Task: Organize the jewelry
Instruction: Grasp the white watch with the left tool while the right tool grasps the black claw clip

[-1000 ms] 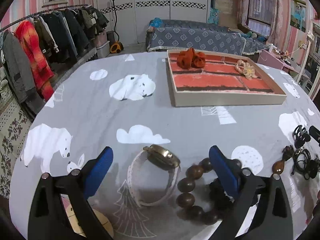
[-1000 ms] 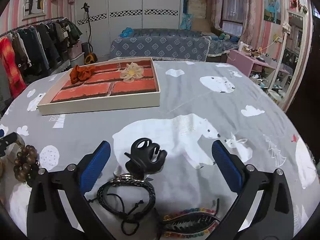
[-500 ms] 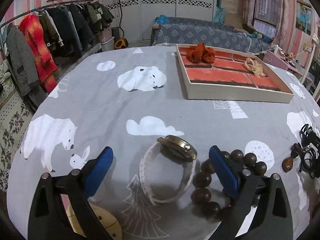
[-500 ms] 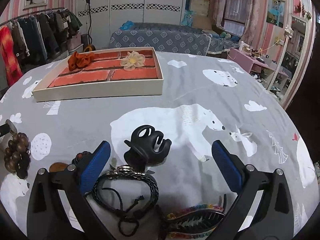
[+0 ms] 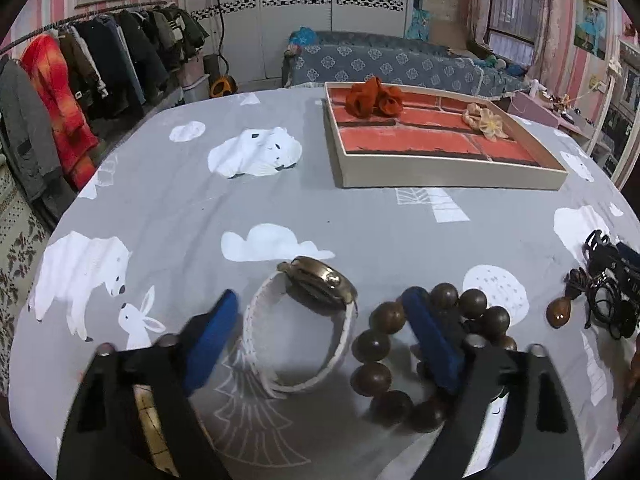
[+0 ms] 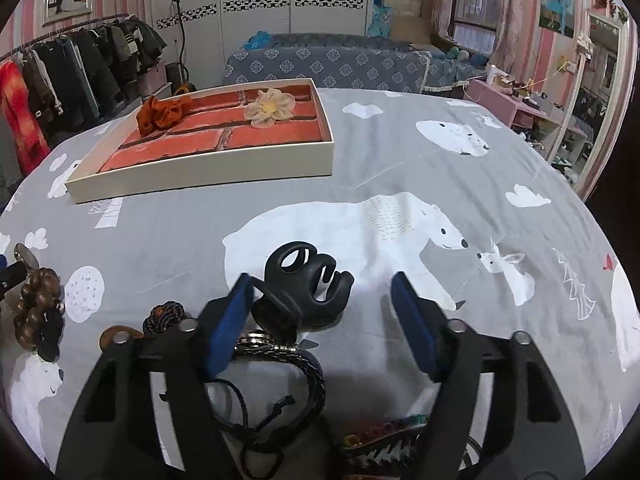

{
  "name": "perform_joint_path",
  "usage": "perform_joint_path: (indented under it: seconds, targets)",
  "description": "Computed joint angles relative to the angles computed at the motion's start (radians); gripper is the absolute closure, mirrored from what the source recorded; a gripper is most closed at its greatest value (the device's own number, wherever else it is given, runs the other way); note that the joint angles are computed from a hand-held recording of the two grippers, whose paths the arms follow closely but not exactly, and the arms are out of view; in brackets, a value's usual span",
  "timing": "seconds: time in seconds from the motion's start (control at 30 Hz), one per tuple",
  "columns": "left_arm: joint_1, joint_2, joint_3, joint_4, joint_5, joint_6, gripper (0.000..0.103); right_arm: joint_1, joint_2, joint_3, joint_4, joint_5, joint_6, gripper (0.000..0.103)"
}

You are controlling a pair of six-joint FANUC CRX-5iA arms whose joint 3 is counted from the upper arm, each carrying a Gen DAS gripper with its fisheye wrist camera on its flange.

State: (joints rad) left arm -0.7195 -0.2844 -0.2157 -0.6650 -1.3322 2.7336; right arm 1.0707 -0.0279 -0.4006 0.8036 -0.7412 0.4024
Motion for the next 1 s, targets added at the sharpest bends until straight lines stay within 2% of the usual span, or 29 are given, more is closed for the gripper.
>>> perform_joint_path:
  seconds: [0.03, 0.13, 0.47, 0.57, 0.6, 0.63, 0.87, 1.0]
  targets:
    - [0.003, 0.002, 0.0, 0.003, 0.001, -0.003, 0.039, -0.001, 0.0, 0.002, -0.009, 0.005, 0.008, 0.039]
    - [0.055, -0.02, -0.029, 0.064, 0.051, -0.037, 0.053, -0.001, 0.003, 0.007, -0.023, 0.008, 0.023, 0.043]
    - [0.101, -0.027, -0.051, 0.103, 0.07, -0.066, 0.057, 0.006, 0.051, 0.067, -0.077, -0.025, 0.11, 0.05]
    - [0.116, -0.035, -0.061, 0.119, 0.09, -0.087, 0.066, 0.006, 0.058, 0.074, -0.075, -0.032, 0.116, 0.052]
    - [0.125, -0.04, -0.068, 0.131, 0.102, -0.097, 0.072, 0.005, 0.058, 0.074, -0.078, -0.032, 0.118, 0.052]
    - [0.132, -0.042, -0.073, 0.141, 0.109, -0.103, 0.073, 0.003, 0.059, 0.077, -0.082, -0.031, 0.121, 0.052]
    - [0.091, -0.011, -0.046, 0.097, 0.071, -0.093, 0.076, -0.004, 0.054, 0.079, -0.116, -0.016, 0.142, 0.052]
    - [0.081, -0.012, -0.045, 0.086, 0.068, -0.082, 0.078, -0.004, 0.032, 0.049, -0.077, 0.012, 0.105, 0.052]
